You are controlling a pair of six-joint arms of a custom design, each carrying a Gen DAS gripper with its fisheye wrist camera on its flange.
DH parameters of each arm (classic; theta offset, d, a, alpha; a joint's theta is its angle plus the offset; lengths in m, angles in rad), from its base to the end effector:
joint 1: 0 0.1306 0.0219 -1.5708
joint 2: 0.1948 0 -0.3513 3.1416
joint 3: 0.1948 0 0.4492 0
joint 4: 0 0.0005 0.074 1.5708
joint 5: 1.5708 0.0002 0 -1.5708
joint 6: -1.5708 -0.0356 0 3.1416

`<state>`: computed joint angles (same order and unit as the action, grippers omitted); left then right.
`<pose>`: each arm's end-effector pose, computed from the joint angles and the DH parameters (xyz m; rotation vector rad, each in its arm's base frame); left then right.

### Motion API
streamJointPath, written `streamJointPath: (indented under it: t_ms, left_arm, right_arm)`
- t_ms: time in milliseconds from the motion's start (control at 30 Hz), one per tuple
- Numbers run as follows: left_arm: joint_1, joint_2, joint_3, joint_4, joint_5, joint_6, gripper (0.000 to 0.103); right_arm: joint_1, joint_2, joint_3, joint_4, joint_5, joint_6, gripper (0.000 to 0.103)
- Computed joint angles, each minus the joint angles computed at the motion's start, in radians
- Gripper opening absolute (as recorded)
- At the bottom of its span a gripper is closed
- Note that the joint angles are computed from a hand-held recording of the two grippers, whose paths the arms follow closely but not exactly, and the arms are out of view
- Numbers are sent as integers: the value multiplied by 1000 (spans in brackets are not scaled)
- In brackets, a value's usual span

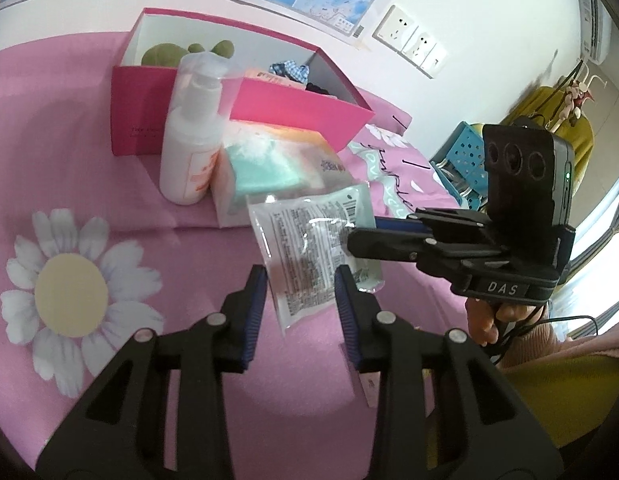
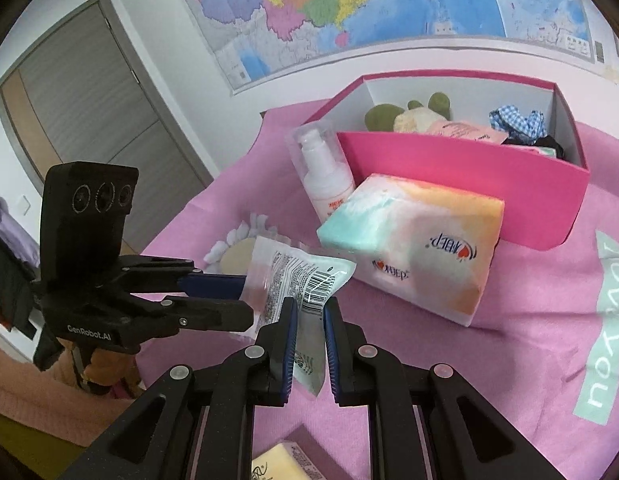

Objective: Organize soft objects
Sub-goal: 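Lift the clear plastic packet with the right tool and carry it over the pink box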

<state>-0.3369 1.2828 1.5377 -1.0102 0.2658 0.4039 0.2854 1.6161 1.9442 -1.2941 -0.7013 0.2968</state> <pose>0.4711 -0.1755 0.5192 0.0579 2.3921 -0.6712 0.5579 0.1871 0.5332 -0.9519 2.2223 0.8742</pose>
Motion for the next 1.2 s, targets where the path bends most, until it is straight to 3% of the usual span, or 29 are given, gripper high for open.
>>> streamJointPath:
  t_ms: [1200]
  left_arm:
    - [5,13,66,31,-42,-58,37]
  right_arm:
    - [-11,3,53,39,-28,-9,13]
